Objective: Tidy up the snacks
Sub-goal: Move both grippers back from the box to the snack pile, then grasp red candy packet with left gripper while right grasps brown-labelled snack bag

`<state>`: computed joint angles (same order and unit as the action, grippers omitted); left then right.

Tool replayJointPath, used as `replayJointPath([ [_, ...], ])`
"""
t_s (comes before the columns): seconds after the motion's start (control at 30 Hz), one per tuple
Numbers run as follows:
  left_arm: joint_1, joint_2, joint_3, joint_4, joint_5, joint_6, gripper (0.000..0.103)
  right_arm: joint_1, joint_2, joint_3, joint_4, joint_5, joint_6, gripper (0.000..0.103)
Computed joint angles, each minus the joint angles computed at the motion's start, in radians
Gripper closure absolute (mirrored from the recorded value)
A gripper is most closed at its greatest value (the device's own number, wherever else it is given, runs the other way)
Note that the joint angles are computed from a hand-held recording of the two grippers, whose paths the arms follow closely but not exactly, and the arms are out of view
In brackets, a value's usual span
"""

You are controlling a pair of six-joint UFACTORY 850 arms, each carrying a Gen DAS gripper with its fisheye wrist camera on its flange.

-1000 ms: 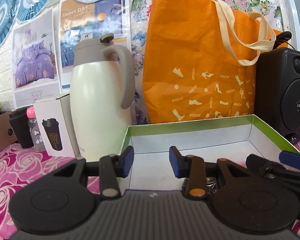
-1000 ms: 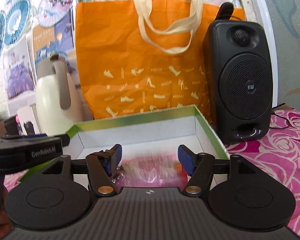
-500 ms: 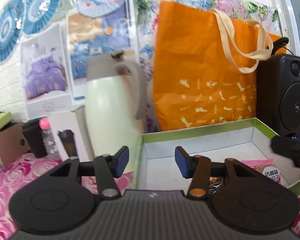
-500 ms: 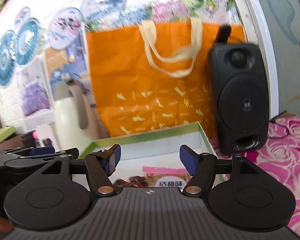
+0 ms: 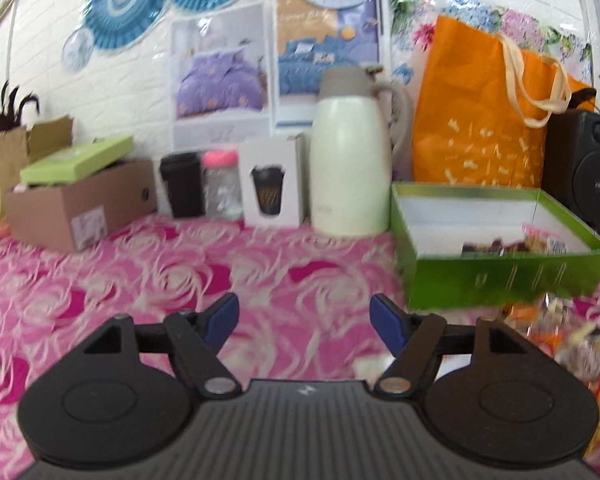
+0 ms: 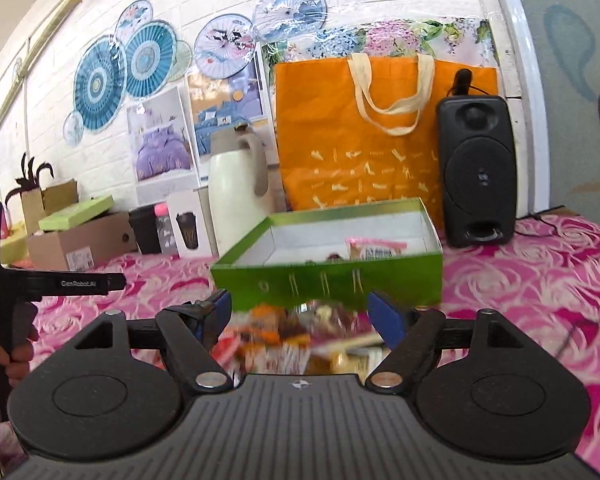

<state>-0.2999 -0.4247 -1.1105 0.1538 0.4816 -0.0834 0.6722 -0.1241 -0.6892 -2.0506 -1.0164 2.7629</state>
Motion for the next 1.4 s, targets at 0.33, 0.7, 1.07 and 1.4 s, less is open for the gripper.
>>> replayJointPath([
  [0.33,0.002,0.015,0.055,0.395,0.074,-0.207,0.0,0.041,-0.024,-0.023,0.094,0.032,-0.292,0.0],
  [0.7,-0.042,-0.06,-0.051,0.77,0.036,-0.487,0.0,-0.081,-0.043,-0.061,-0.027,0.195,-0.458,0.0],
  [1.07,-0.032,-0.124,-0.147,1.18,0.017,-0.939,0.019,-0.247,-0.065,-0.105,-0.343,0.535,-0.29,0.0],
  [1.4,-0.006,-0.106,-0.128,1.177,0.064,-0.986,0.048,-0.226,-0.073,-0.128,-0.303,0.598,-0.338,0.038],
])
